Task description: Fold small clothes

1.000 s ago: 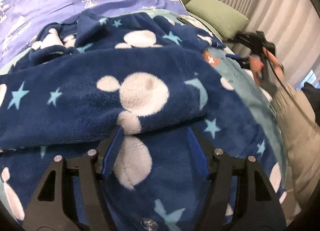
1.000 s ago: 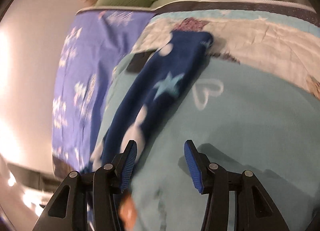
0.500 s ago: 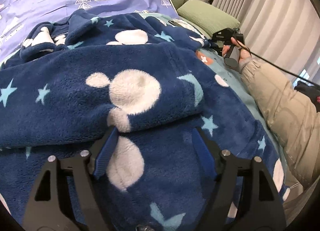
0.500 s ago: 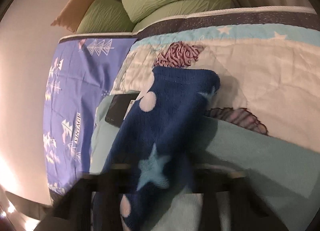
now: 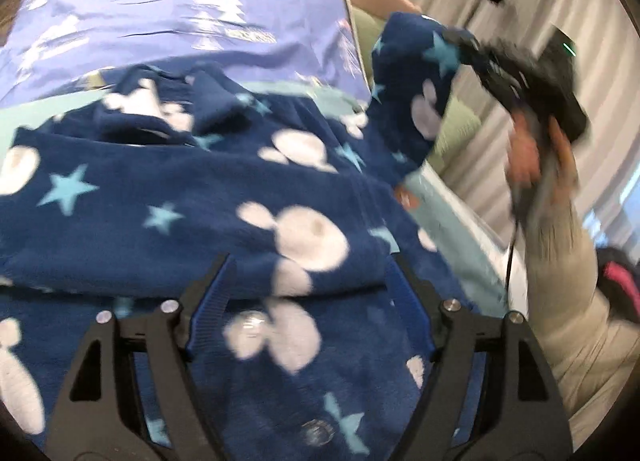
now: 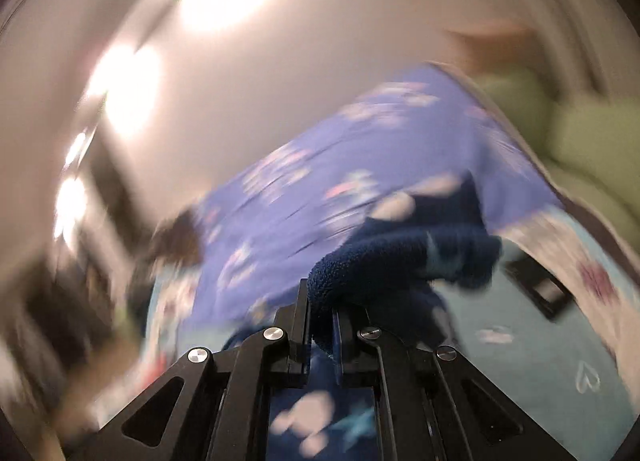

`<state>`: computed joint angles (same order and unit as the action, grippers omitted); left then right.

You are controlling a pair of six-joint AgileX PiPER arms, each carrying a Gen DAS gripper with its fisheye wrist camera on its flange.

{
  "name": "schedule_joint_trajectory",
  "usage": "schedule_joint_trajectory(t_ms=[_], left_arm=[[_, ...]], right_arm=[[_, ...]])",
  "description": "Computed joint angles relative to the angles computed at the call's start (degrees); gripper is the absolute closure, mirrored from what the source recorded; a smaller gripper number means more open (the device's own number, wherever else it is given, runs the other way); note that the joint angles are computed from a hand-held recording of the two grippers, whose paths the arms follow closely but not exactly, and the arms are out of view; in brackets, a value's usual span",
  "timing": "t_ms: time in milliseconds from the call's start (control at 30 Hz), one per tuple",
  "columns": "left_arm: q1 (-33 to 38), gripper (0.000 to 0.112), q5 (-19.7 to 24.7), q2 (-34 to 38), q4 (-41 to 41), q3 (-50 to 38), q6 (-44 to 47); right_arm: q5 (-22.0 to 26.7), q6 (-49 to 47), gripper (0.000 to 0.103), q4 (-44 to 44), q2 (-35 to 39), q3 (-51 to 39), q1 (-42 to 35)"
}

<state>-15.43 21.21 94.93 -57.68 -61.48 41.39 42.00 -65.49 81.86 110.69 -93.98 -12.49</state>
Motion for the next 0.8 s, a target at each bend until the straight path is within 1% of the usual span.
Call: schedule_joint_trajectory(t_ms=[67, 133, 167, 200, 233, 267, 333, 367, 400, 533, 633, 667, 700, 733, 800], left_arm=[[2.9, 0.036, 0.6, -1.8, -2.2, 1.5, 0.7], [5.7, 0.035, 1.5, -3.3, -4.6, 3.3, 2.7], [6.8, 0.035, 2.2, -3.5, -6.0, 3.8, 3.8], [8.3, 0.035, 3.6, -3.6, -7.4, 4.4, 4.8], [9.2, 0.035, 4.7, -3.6, -8.2, 5.0, 5.1], [9.6, 0.035, 5.1, -3.5, -8.4, 5.5, 4.6], [10.4, 0.035, 5.8, -3.5, -9.1, 6.5, 4.3], [11.2, 0.035, 7.0, -3.5, -10.2, 7.1, 5.4], [11.7, 0.035, 8.0, -3.3, -11.4, 7.3, 6.3], [11.8, 0.035, 10.1, -3.1, -12.9, 7.2, 6.9], [10.9, 0.035, 10.6, -3.2, -12.9, 6.3, 6.6], [10.7, 0.035, 10.4, -3.3, -13.1, 6.2, 6.5], [10.8, 0.035, 10.3, -3.9, -13.7, 6.6, 6.9], [11.0, 0.035, 10.1, -4.3, -14.1, 6.9, 6.9], [11.8, 0.035, 9.8, -5.4, -14.9, 8.0, 7.3]], right_arm=[[-3.4, -7.9, 0.096, -1.0, -6.3, 9.0, 6.7], [-4.5, -11.6, 0.096, -2.6, -9.1, 15.6, 12.7], [-4.8, -11.8, 0.095, -4.5, -9.7, 17.7, 15.0], [-5.7, -11.2, 0.095, -7.5, -9.7, 19.1, 17.5], [-8.1, -9.4, 0.095, -12.8, -9.6, 20.9, 21.3], [-10.3, -6.2, 0.093, -17.8, -9.6, 22.1, 24.0], [-11.7, 1.8, 0.091, -27.4, -8.2, 22.9, 27.2], [-11.6, 3.9, 0.088, -29.3, -8.1, 23.2, 27.5], [-11.6, 4.1, 0.087, -28.8, -8.3, 24.0, 27.2], [-10.8, -0.9, 0.079, -23.0, -11.2, 27.2, 25.3], [-10.5, -3.1, 0.068, -21.1, -12.9, 28.3, 24.8], [-10.8, -2.8, 0.061, -20.8, -13.3, 28.8, 25.0], [-10.8, -1.7, 0.057, -21.0, -13.3, 28.7, 24.9], [-10.4, 0.4, 0.056, -21.6, -12.4, 27.4, 24.9], [-7.9, 3.1, 0.054, -21.5, -10.7, 25.0, 24.1]])
